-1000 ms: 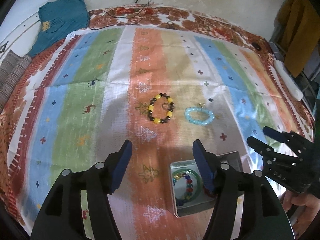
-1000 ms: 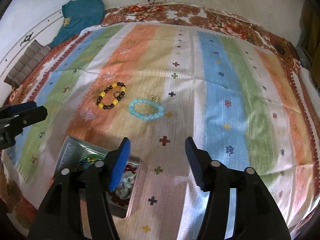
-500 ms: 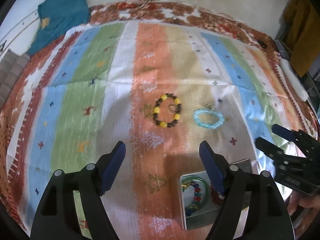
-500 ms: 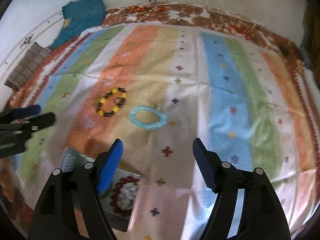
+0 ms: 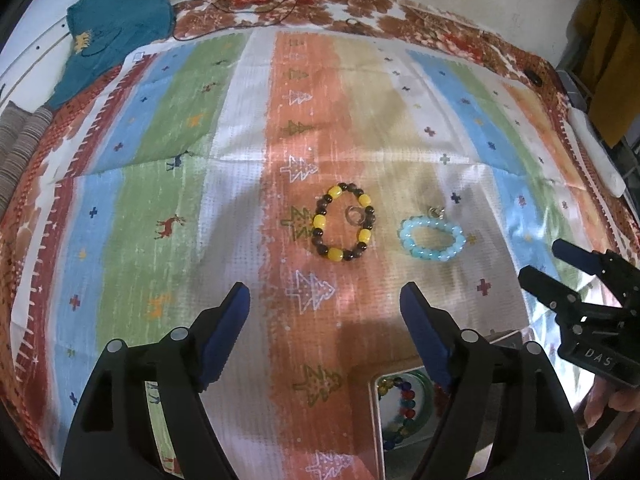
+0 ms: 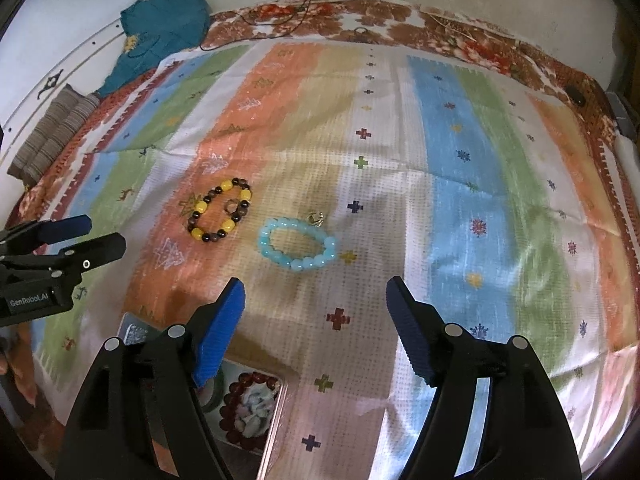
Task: Organize jewelry
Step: 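Move both open grippers toward the yellow-black bracelet and the aqua bracelet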
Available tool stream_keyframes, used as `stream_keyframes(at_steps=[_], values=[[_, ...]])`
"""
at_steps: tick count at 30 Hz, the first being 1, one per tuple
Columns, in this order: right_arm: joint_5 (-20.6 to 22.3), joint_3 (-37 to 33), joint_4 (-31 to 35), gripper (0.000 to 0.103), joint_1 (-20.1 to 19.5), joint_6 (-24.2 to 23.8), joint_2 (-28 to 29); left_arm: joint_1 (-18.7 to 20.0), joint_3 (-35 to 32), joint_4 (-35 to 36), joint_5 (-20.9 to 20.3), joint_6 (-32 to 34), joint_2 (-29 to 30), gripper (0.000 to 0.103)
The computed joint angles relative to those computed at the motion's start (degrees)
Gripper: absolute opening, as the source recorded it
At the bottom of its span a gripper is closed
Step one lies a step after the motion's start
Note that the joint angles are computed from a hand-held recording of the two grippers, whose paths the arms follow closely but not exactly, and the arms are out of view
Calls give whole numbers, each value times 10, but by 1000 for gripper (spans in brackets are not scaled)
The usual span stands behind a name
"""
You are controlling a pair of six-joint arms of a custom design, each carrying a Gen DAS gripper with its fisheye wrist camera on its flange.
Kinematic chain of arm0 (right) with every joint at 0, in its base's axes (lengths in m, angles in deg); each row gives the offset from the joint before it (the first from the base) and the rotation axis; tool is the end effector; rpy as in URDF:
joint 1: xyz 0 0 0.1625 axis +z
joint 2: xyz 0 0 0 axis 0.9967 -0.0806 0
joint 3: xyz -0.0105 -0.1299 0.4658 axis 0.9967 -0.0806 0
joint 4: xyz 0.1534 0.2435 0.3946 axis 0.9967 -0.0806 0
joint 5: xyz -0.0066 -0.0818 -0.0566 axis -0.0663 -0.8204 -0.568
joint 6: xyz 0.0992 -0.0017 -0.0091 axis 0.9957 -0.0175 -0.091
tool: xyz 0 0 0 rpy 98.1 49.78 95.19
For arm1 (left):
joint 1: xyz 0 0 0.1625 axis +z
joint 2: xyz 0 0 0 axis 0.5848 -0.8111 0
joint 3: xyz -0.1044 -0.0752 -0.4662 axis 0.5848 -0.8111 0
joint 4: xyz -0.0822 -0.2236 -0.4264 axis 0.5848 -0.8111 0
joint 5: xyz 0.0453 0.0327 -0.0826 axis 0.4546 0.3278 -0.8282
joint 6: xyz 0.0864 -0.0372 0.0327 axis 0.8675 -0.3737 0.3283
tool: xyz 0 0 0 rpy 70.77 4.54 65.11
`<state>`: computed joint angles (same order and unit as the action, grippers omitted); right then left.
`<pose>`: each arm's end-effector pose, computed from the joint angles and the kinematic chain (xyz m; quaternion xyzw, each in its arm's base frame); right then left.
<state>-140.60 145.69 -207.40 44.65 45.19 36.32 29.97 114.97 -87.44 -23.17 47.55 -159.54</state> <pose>0.4958 -0.5130 -0.0122 -0.0406 -0.8761 0.2874 0.3850 -0.0752 -0.6163 0.4082 0.2974 0.9144 -0.0901 0.2594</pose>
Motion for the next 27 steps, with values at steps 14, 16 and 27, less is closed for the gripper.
stream_keyframes(at_steps=[14, 16, 27], values=[[14, -7, 10, 73, -33, -8, 6, 16, -24, 10, 7, 0, 46, 77], [17, -7, 9, 73, -37, -11, 7, 20, -31, 21, -3, 0, 52, 77], [18, -22, 38, 73, -52, -16, 19, 31, -43, 15, 6, 5, 76, 77]])
